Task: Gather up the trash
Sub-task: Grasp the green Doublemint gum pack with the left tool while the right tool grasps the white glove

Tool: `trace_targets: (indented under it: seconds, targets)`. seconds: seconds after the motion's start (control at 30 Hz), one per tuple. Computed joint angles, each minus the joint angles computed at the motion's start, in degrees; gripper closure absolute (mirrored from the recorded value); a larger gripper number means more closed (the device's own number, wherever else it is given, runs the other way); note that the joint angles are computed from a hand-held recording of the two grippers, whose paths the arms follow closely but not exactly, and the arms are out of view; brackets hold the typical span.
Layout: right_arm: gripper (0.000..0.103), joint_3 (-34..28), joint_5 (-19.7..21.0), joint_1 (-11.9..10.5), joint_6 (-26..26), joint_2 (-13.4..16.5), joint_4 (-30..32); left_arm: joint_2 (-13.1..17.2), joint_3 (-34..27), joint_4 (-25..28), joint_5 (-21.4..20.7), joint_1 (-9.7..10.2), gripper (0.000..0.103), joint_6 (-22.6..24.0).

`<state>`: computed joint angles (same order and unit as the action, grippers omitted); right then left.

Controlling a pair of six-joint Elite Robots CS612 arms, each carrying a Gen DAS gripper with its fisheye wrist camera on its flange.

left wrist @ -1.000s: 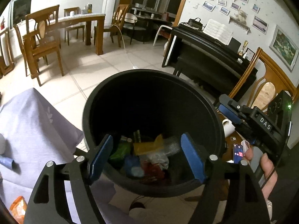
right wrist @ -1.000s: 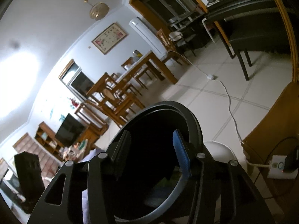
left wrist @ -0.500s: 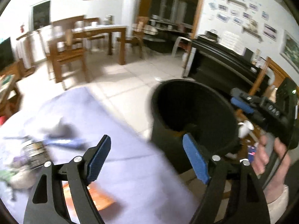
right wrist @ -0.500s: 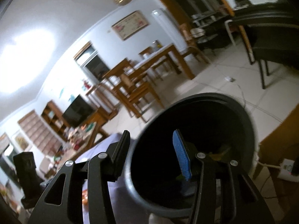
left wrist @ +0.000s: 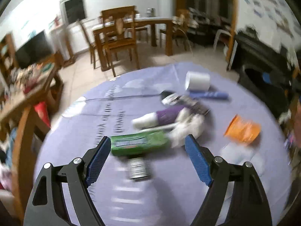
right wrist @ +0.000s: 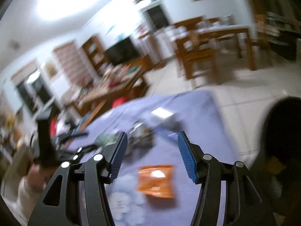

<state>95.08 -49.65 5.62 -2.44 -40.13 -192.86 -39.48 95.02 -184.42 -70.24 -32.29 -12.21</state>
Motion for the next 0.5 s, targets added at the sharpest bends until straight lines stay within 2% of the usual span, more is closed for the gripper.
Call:
trace_targets:
  seconds: [0.07,0.13,0.27,0.33,0.5]
  targets:
    - [0.047,-1.78,0.08,2.23,-4.69,0.05,6.28,0.41,0.26,-1.87,-0.53,0.60,0.022,5.83]
    - [0.047,-3.61,-0.84,4.46,-7.67,0.50,11.19,0.85,-0.35,-1.10,-2.38,1.52,0.022,10.28]
    - [0.047,-7.00,-5.14,7.67,-10.73,1.37,19.09,1.75,-1.35,-0.34,-4.95,2.83,0.022,16.01]
    - [0.047,-8.47,-7.79,8.93,-12.33,1.73,21.51,2.08,-2.19,1.00,-8.61,3.94,0.022,16.34]
    - [0.047,-9.88,-13.44,10.85,-13.97,2.34,21.94,2.95,-3.43,2.56,-10.95,4.83,0.022,18.42]
